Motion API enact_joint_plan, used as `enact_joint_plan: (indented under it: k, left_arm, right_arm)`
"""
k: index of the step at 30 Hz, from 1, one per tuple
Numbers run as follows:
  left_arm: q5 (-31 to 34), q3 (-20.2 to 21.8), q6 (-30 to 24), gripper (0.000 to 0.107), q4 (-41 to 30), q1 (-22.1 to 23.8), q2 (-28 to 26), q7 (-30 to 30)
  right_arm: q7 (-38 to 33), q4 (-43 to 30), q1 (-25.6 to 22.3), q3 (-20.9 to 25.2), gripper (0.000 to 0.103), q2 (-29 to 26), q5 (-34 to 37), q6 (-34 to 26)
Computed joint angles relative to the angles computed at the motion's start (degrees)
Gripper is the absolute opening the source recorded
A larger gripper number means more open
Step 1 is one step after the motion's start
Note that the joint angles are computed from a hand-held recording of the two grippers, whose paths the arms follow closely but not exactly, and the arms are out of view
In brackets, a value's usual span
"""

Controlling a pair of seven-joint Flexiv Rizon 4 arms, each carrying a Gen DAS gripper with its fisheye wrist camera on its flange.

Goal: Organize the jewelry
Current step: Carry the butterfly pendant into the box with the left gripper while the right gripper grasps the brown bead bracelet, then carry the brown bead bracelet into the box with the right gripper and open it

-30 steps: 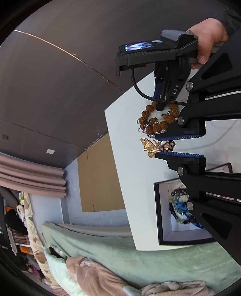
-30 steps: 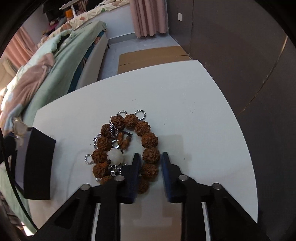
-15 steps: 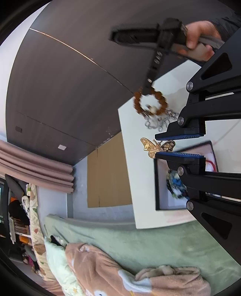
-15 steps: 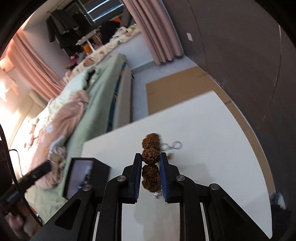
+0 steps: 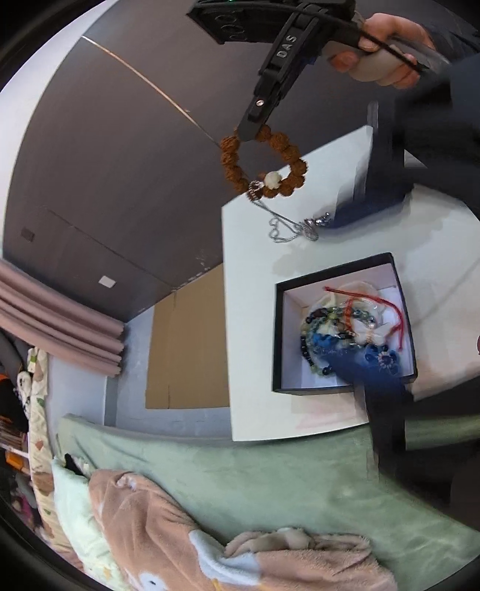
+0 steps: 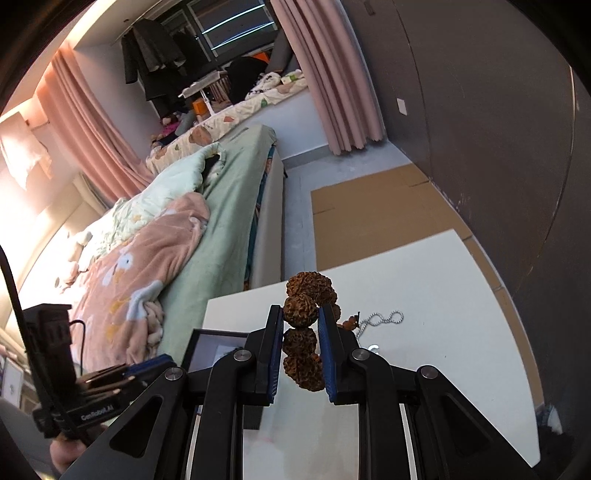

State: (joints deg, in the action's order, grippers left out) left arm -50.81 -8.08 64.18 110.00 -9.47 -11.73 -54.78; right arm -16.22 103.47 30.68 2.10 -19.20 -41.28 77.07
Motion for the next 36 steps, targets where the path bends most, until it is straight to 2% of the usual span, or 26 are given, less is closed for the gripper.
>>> enact_joint_plan:
  k: [5,9,16,26,31,34,36]
  left_arm:
    - [-6.19,-0.68,2.19,0.098,0.92,-0.37,1.38,3.82]
    - [-7.00,-0.23,2.61,0.098,0.61,-0.73,1.44,4.17]
    - [-11.12,0.43,3.68,0.098,1.14,-0.56,2.19,5.94]
    - [-12.83,1.94,5.36,0.103,2.75,0.50,3.24,5.02]
    - [-13.58,2.26,5.44,0.103,3.18,0.82,3.67,5.20]
    - [-14.22,2.28,5.64,0.103,3.19,0.77,3.68,5.47]
    - [-14.09,2.28,5.66,0.103,3.07,0.75,3.53,5.39]
  right_arm:
    - [-2.22,-1.35,0.59,0.82,0.020,1.77,-1.84,-3.71]
    - [-2.05,-2.42,0.90,1.26,0.020,3.33,-5.12,-5.37]
    - [-3.75,-5.47,0.99,3.21,0.020,2.64,-4.75,-5.01]
    - [-11.65,-12.09,4.08,5.20,0.020,-5.79,5.65,-6.23]
    - [-13.59,-14.37,6.23,4.05,0.021,-8.85,8.32,-9.23]
    - [-22.27,-18.33,2.79,10.80,0.022,-12.18,17.86,-9.80]
    - [-24.52,-18.74,2.64,11.49,0.024,-12.55,21.11,-9.29]
